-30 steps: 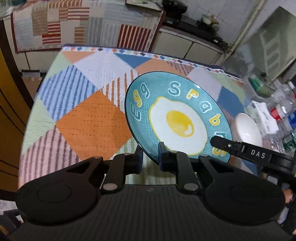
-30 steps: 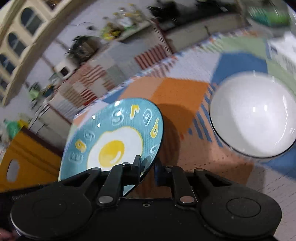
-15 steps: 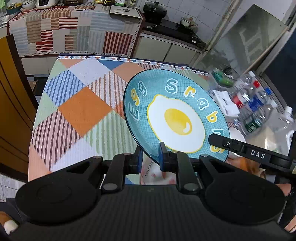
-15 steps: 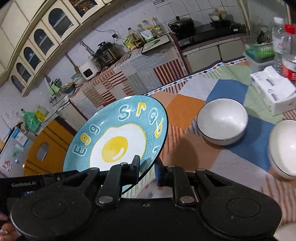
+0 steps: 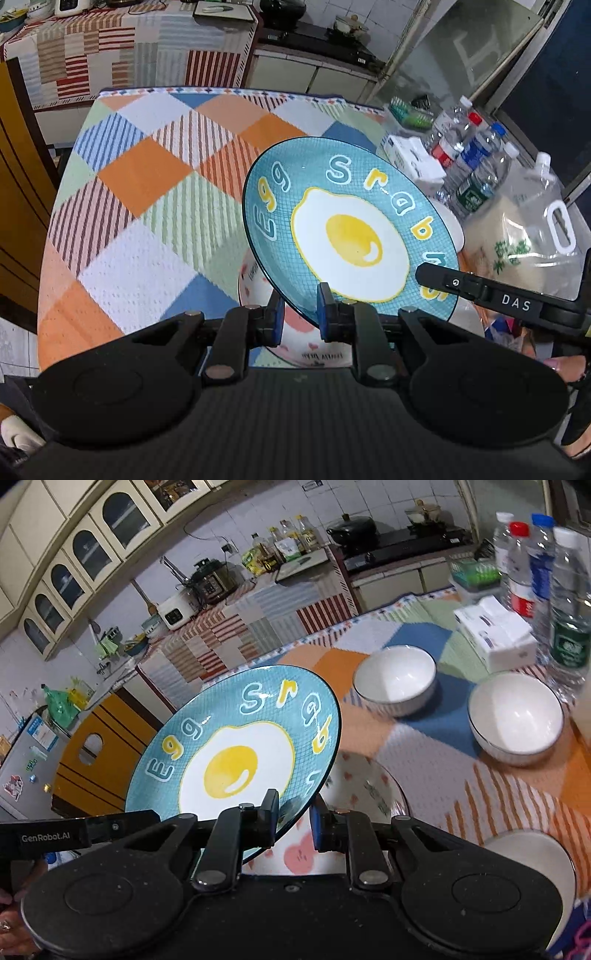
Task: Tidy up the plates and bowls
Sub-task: 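Lift the blue egg plate and lower it onto the rabbit plate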
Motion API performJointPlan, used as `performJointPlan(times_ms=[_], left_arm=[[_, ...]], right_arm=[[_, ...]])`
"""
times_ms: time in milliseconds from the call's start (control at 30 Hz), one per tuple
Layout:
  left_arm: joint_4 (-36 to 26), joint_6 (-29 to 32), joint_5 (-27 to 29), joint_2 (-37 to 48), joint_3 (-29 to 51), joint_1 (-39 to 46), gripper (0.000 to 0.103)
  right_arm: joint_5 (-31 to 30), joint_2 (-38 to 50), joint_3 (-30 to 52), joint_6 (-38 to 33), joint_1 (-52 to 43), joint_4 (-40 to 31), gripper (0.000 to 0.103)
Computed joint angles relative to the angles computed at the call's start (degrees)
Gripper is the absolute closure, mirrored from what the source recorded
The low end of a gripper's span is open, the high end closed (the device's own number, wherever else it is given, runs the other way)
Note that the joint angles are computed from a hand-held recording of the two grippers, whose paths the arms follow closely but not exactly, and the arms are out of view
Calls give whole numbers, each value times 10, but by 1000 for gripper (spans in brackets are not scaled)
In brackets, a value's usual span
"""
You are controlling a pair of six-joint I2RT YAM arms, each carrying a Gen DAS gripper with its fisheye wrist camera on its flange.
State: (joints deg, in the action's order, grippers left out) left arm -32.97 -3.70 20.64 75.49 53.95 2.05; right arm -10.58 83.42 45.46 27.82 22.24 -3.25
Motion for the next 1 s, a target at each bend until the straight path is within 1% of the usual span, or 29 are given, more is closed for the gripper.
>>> performJointPlan(times_ms=[67, 133, 233, 500, 600, 733, 867, 933, 1000], left_arm=[[18, 2, -14, -12, -26, -13, 87], [30, 0, -23, -18, -49, -22, 86], [49, -4, -16, -7, -69, -21, 86], [93, -1, -5, 38, -97, -18, 86], [111, -5, -1, 51, -105, -16, 86], [119, -9, -2, 68, -105, -17, 86], [124, -15, -1, 92, -98, -17, 86], [114, -11, 11, 114, -82, -13, 85], [98, 7, 33, 141, -57, -3, 85]], right_arm=[[14, -6, -14, 2, 9, -2, 81], [15, -3, -25, 8, 9, 3, 81], [11, 2, -49, 13, 6, 19, 81], [7, 44, -74, 17, 4, 59, 81], [-4, 60, -85, 24, -2, 86, 81], [-8, 78, -81, 25, -3, 92, 81], [3, 95, -72, 29, 1, 91, 81], [19, 97, -68, 39, 8, 85, 81], [39, 94, -67, 50, 14, 81, 81]])
